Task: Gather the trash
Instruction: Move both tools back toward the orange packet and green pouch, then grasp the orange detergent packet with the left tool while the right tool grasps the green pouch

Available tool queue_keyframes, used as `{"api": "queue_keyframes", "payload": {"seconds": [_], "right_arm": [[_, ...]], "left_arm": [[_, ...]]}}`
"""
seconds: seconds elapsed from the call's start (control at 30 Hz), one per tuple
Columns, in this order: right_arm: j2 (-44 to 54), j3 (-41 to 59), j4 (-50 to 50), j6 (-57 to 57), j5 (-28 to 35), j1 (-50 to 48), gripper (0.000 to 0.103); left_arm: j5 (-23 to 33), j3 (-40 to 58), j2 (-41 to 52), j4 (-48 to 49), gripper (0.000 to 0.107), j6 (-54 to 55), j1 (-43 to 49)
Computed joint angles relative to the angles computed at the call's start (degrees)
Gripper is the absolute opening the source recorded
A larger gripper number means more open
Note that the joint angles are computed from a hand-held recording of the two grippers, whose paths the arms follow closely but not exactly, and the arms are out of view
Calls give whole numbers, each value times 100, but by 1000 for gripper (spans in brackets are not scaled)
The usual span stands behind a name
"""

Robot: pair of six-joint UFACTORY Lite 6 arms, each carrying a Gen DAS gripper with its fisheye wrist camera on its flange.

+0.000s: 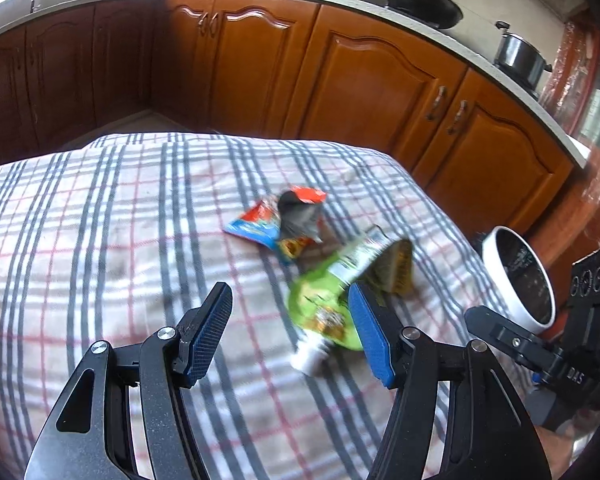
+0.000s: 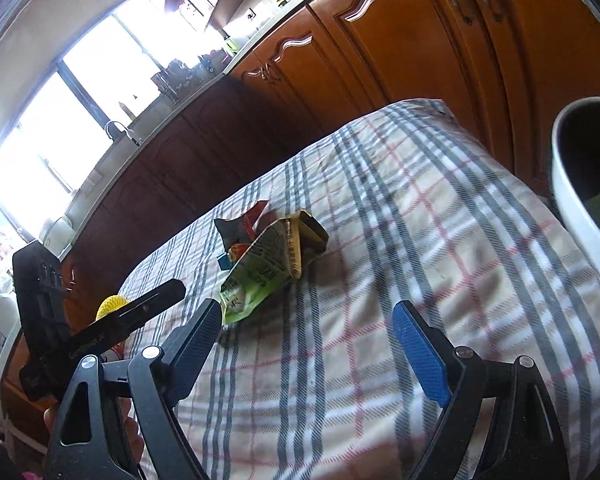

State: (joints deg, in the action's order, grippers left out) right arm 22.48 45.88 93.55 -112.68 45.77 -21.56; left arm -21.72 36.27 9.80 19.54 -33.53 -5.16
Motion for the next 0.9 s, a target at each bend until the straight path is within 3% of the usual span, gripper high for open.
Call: {"api": "queue_keyframes", "payload": {"seconds": [0.1,0.3,0.4,0.5,0.57,0.67,0.9], "right_arm": [[261,294,84,105,-104,273,87],[904,1077,-47,676,-344,727,73],[1231,1496,-200,1027,-397,903,66],[1460,1790,-363,1298,-456,987,44],[1543,1883,-445,1390,-485,1024,12],[1409,1688,-277,1036,-395,987,10],[753,964,-165,423,-181,480,5]], "left_arm": [[105,426,387,-39,61,123,67],[468,1559,1339,-168,61,396,115],[663,2060,1722,-181,56,450,80],[905,2573,2123,-197,39,577,-26],[1047,2794,2317,-179,10,587,-101],[976,2736,2300,-383,1,795,-191],[654,2026,1682,-491,1,758,-474]]}}
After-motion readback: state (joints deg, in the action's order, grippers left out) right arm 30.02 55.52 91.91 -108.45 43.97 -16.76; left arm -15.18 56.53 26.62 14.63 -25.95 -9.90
